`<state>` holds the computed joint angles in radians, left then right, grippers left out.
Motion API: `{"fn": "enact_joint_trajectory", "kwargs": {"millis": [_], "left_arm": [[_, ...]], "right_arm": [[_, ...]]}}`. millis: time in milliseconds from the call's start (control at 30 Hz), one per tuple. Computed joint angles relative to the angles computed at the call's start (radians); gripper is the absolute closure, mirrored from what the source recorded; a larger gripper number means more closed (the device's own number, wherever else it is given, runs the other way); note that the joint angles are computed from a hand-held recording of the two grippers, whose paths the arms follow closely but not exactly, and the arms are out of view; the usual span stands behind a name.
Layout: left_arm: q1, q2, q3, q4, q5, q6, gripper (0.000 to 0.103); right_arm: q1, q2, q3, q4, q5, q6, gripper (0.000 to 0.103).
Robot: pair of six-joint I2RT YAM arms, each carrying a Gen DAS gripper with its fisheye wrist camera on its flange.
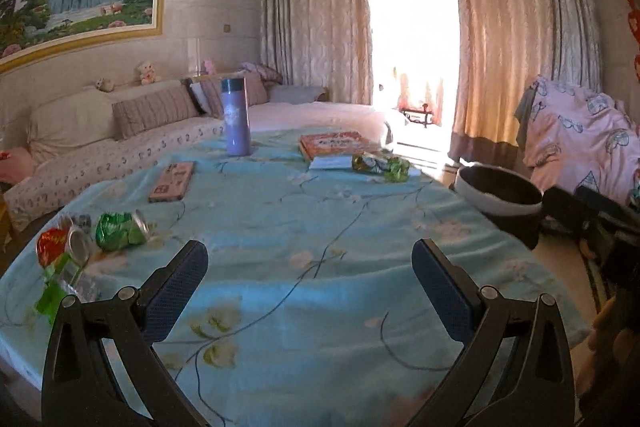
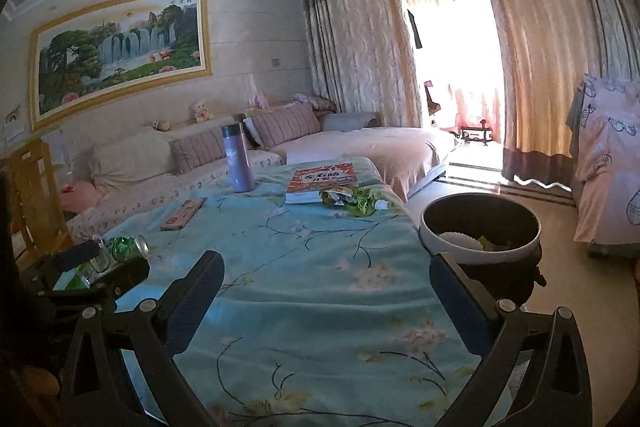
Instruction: Collect trash
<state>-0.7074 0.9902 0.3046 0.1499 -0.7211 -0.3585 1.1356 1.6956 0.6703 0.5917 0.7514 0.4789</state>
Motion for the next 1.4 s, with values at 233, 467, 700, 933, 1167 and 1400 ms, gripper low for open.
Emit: {"fn": "enact_joint_trajectory", "kwargs": {"millis": [233,467,700,933,1167,1400], "left_arm": [[-0.022,-0.033,-0.03,-0.011,-0.046,-0.007,0.0],[-0.063,-0.02,-0.024,-0.028,-0.091,-0.024,0.0],[-0.082,-0.008,-0.019,-0.035,-0.109,-0.032,0.0],[-0.095,-0.009,-0.019,-0.037,-0.127,-0.034,0.0],[-0.095,0.003,-0.015,-0.041,-0.129,-0.037,0.0],[-0.101,0.013,-0.014,-0.033,-0.137,-0.034,0.0]], "right_arm": [[0.025,0.035,-0.02,0.075,0.044,-0.018,0.0],[0.032,0.053,-0.011,0.076,0.048,-0.025,0.0],[0.03,0.055,-0.019,0.074,0.042,-0.004,0.0],[0.032,0.04,-0.038,0.093,0.042,-0.003,0.0],[0.031,0.034,-0.047,0.101,0.041,-0.01,0.0],[0.031,0.017,-0.061,0.111,0.039,-0.013,0.0]]}}
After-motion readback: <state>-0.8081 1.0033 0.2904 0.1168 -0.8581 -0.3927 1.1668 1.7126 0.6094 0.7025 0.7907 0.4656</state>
